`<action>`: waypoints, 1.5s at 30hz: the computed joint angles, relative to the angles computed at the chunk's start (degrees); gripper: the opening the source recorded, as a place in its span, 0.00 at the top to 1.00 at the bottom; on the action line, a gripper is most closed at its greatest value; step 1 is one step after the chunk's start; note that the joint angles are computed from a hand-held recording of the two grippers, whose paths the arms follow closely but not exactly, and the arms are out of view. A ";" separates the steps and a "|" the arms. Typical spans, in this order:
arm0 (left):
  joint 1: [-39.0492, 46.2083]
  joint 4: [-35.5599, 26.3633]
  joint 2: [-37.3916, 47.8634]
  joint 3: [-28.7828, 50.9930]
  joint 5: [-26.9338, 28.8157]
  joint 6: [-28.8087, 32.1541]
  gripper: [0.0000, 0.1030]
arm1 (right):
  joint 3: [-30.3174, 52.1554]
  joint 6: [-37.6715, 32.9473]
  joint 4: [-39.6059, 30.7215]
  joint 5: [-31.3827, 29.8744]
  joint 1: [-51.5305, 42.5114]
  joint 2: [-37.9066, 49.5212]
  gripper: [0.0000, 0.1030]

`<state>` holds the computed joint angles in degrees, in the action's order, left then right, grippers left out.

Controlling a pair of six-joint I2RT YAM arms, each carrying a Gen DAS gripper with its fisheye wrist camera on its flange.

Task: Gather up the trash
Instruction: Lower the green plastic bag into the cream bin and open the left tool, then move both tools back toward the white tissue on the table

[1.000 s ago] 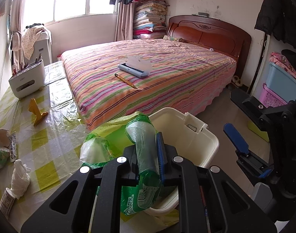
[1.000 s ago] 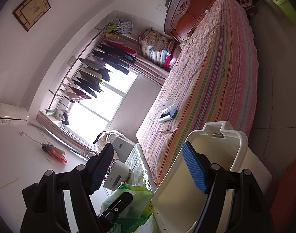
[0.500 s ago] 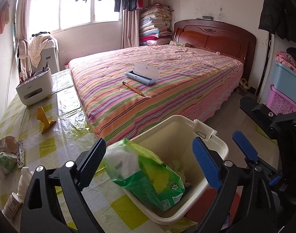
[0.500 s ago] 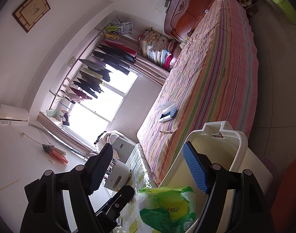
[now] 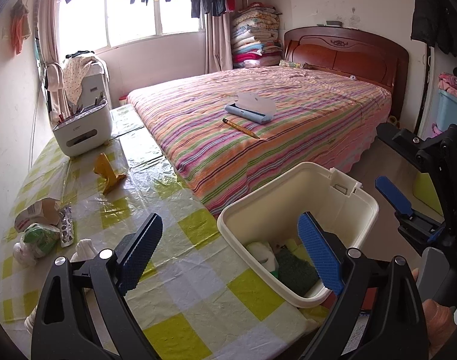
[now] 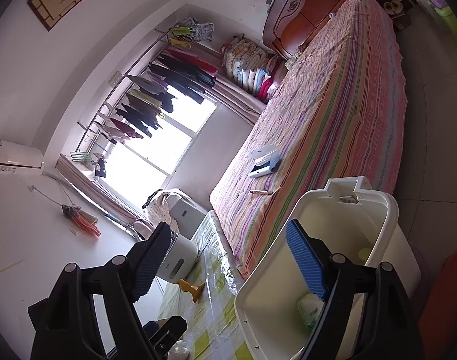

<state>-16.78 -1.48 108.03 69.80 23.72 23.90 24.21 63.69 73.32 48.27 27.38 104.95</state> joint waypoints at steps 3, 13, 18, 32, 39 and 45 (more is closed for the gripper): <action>1.60 -0.51 -0.24 -0.34 0.80 0.85 0.12 | 1.44 -1.98 -1.26 0.40 0.64 -0.03 0.25; 7.17 -3.14 0.01 -0.25 1.99 2.29 0.12 | 7.19 -5.73 -7.06 0.15 2.11 0.79 0.25; 9.72 -3.60 0.43 -0.29 2.14 1.74 0.12 | 9.44 -6.45 -8.48 -0.57 2.61 1.83 0.25; 13.59 -6.35 0.94 0.97 1.50 0.76 0.12 | 11.91 -9.22 -9.72 -1.14 3.41 2.73 0.25; 14.46 -5.77 0.49 0.50 1.46 0.76 0.12 | 12.92 -10.56 -10.07 -1.64 3.53 3.10 0.25; 15.20 -5.60 0.82 1.16 1.87 1.08 0.12 | 14.08 -11.20 -10.95 -1.45 4.01 3.71 0.25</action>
